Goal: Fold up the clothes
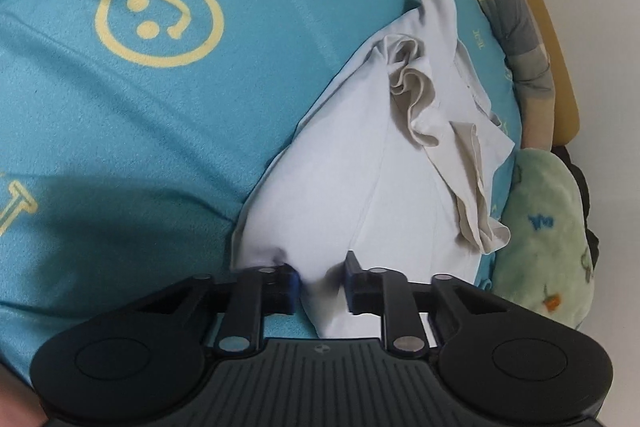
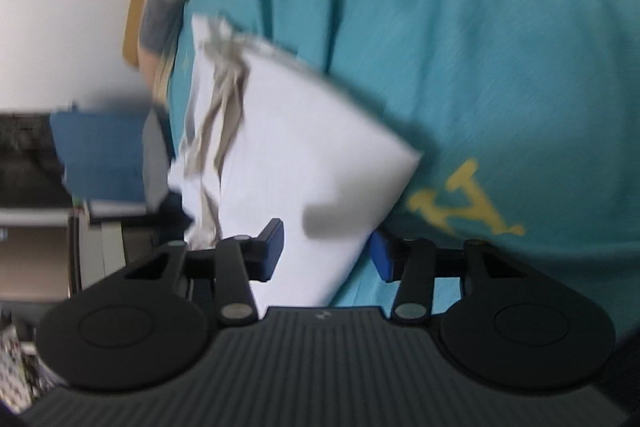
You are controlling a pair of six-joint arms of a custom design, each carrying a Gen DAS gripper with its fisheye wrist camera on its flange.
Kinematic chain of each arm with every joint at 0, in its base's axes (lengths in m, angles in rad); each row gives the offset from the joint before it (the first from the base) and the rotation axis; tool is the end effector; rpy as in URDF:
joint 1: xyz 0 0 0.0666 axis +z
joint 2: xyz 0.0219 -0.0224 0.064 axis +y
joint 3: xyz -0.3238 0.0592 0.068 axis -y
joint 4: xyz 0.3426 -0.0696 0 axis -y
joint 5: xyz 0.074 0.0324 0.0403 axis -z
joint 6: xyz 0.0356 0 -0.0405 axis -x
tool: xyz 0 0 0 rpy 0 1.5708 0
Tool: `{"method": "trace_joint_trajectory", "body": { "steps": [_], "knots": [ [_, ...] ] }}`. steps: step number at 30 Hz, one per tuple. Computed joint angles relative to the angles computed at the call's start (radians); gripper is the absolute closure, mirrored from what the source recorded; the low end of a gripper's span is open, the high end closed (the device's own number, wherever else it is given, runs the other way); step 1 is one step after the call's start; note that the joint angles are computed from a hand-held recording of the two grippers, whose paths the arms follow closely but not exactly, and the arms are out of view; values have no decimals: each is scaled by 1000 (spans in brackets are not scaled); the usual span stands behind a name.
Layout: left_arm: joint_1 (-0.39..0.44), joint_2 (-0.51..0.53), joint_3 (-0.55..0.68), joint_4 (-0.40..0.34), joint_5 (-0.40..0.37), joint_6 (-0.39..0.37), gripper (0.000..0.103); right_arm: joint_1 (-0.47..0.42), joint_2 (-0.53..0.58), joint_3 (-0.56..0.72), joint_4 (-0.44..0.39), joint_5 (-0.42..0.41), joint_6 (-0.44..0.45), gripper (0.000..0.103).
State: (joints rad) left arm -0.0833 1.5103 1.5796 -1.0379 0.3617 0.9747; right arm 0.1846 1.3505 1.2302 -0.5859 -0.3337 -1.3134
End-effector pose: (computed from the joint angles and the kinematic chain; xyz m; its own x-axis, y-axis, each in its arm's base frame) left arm 0.4699 -0.0523 0.3931 -0.6908 -0.7190 -0.0767 -0.5238 0.5706 -0.6325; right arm 0.4299 0.0917 0.3503 -0.5670 0.8236 0.0119 0.5104 0.3400 0.7899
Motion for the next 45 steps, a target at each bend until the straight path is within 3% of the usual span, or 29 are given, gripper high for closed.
{"method": "trace_joint_trajectory", "body": {
  "steps": [6,11,14,17,23,29,33,35,38,41,45],
  "knots": [
    [-8,-20,4,63,-10,10,93,-8,-9,21,-32,88,61,90],
    [-25,-94,-32,182,-59,-43,95,-16,-55,17,66,104,137,95],
    [-34,-127,-30,207,-76,-82,97,-9,-76,40,80,129,190,96],
    [-55,-160,2,172,-124,-136,98,-5,-95,73,72,133,219,96],
    [-91,-270,41,106,-139,-212,98,-7,-203,116,-29,126,290,97],
    [-136,-495,-98,16,-106,-154,98,-22,-440,-5,-111,71,321,97],
    [-167,-590,-164,-7,-96,-104,98,-28,-624,-127,-161,74,221,97],
    [-179,-596,-171,0,-113,-94,98,-27,-656,-146,-181,80,216,97],
    [-172,-547,-133,8,-113,-109,98,-37,-617,-127,-150,80,231,96],
    [-159,-441,-47,9,-125,-155,98,-53,-490,-50,-101,77,261,96],
    [-141,-217,126,-25,-162,-230,97,-54,-270,100,-66,101,304,96]
  ]
}}
